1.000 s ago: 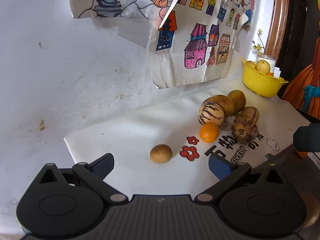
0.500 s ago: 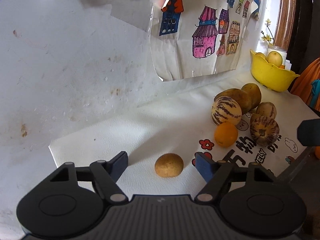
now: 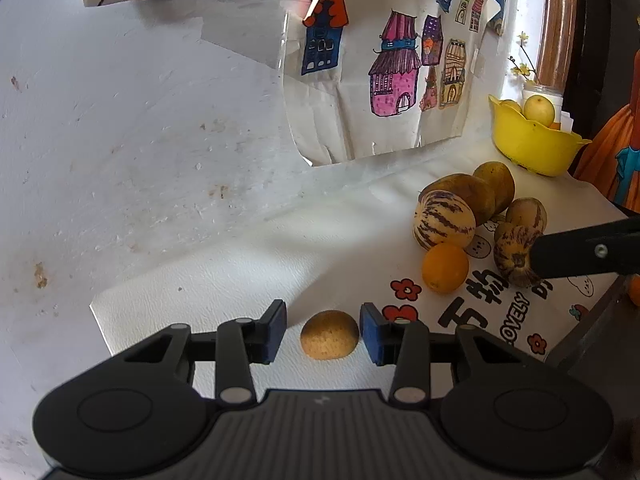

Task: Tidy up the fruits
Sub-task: 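Lower the left tool onto the small brown round fruit and close, then grasp the striped pepino melon with the right tool while left holds its fruit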

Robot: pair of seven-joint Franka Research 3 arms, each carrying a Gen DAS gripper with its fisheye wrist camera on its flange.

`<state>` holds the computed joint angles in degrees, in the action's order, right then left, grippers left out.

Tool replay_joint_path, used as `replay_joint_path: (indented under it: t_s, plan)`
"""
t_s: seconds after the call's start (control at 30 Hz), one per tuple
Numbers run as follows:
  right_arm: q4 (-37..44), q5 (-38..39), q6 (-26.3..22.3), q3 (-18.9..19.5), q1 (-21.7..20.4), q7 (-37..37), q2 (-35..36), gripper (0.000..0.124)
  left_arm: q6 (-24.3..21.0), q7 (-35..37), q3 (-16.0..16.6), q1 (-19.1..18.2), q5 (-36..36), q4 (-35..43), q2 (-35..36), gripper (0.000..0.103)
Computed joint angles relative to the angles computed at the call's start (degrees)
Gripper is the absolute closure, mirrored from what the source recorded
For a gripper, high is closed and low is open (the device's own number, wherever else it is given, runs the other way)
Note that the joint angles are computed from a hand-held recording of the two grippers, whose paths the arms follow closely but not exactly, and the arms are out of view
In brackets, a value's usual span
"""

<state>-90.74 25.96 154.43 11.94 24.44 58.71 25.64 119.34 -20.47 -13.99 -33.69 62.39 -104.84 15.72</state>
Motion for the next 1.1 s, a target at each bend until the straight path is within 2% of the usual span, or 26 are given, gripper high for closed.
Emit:
replay_joint_path:
  t_s: [0.13,0.33,0.63,0.87,1.0,1.03,1.1]
  plan:
    - [1.14,-1.23,-0.10,-0.74,0.58,0.95,1.15,0.021,-0.36,0.12,-0.06,-0.29,0.13,0.17,0.17,0.058]
    - [4.46,-3.53,-1.02,-1.44,0.84,2.82,4.30,0.021,-0.17,-0.62,-0.04,-0.42,0.51,-0.08,0.01,0.070]
    - [12.07,-8.27,-3.93,-3.24,1.93,6.19,10.54,0.022,1.40,-1.73,-0.07,-0.52,1.57,-0.22,0.05,0.071]
    - [18.03,-11.08,-7.70,-4.38,2.92,8.15,14.47,0.038,1.73,-2.08,-0.05,-0.44,1.73,-0.45,-0.06,0.071]
    - [18.18,-11.77,-7.59,-4.42,3.06,8.57,14.74,0.046,1.71,-2.22,-0.05,-0.49,1.90,-0.41,0.01,0.071]
    - [18.17,-11.85,-7.54,-4.38,3.07,8.62,14.73,0.050,1.64,-2.15,-0.04,-0.50,1.91,-0.35,0.06,0.071]
    - [18.38,-11.91,-7.51,-4.25,2.98,8.59,14.77,0.067,1.56,-2.20,-0.03,-0.53,1.86,-0.25,0.12,0.071]
